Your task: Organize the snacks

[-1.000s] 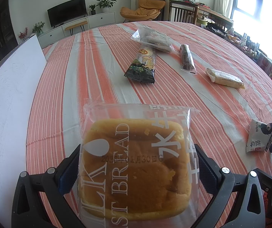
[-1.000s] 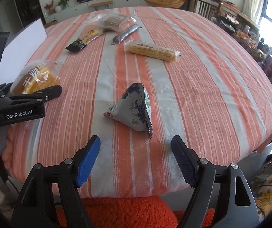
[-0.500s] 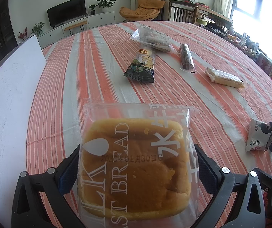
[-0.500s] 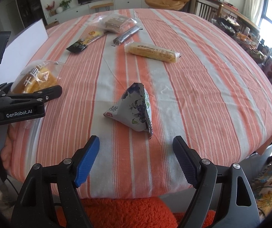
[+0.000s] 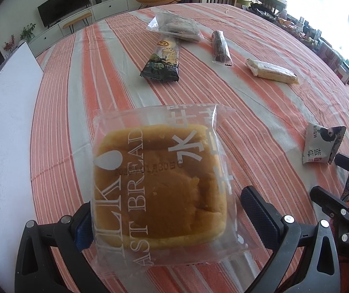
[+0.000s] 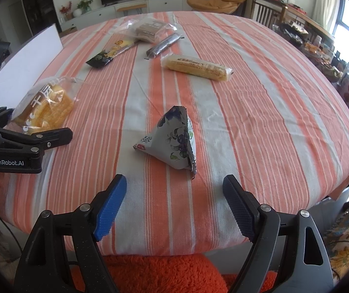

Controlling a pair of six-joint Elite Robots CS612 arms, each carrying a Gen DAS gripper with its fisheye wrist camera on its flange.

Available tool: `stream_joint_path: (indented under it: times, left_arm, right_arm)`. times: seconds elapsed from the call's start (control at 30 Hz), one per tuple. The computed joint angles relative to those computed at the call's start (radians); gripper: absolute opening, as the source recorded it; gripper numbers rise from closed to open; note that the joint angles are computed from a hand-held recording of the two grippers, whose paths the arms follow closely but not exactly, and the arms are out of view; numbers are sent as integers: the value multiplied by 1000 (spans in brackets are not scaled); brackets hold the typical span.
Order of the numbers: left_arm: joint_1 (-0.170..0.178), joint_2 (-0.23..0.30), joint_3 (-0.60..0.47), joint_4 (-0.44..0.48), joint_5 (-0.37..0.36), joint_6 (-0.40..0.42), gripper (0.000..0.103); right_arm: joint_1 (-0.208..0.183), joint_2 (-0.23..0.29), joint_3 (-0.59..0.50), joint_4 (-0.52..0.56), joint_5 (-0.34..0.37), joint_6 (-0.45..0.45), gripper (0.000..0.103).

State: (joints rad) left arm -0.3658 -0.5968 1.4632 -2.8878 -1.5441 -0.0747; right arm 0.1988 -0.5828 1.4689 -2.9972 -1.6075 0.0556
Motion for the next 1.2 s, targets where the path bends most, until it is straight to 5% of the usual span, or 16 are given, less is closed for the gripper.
stream_joint_path:
  times: [0.17,0.27,0.37,0.67,0.87,0.97,1.03,1.07,1.1,1.2]
  left_arm:
    - [-3,1,4,-16,6,-3,100]
    - [1,-3,17,-59,11,-15,78]
    - [8,-9,31,-83,-11,-25,71]
    - [26,-62,132,-172,-90,-76,70]
    - [30,-90,183,-228,-140,-107,70]
    - [26,-102,197,-245,-156,-96,70]
    - [25,-109,204,-252,-164,-90,70]
    - [25,-111,208,-257,-165,-89,70]
    - [26,-115,213,-261,-165,-90,70]
    - [32,-125,226,-271,-174,-107,70]
  right_arm:
    - [0,0,0,0,-1,1,84]
    - [0,0,0,0,-1,0,84]
    - [0,0,0,0,-1,1,84]
    - [-29,-18,47,-102,83,64,82]
    - [-33,-9,11,-69,134,-27,80]
    - [-21,10,-28,-47,85,-61,80]
    - [-25,20,-46,-29,94,-54,73]
    - [-31,24,-55,-7,130,-53,47]
    - [-35,25,-56,-5,147,-56,40]
    - [-34,19,-50,3,138,-65,31]
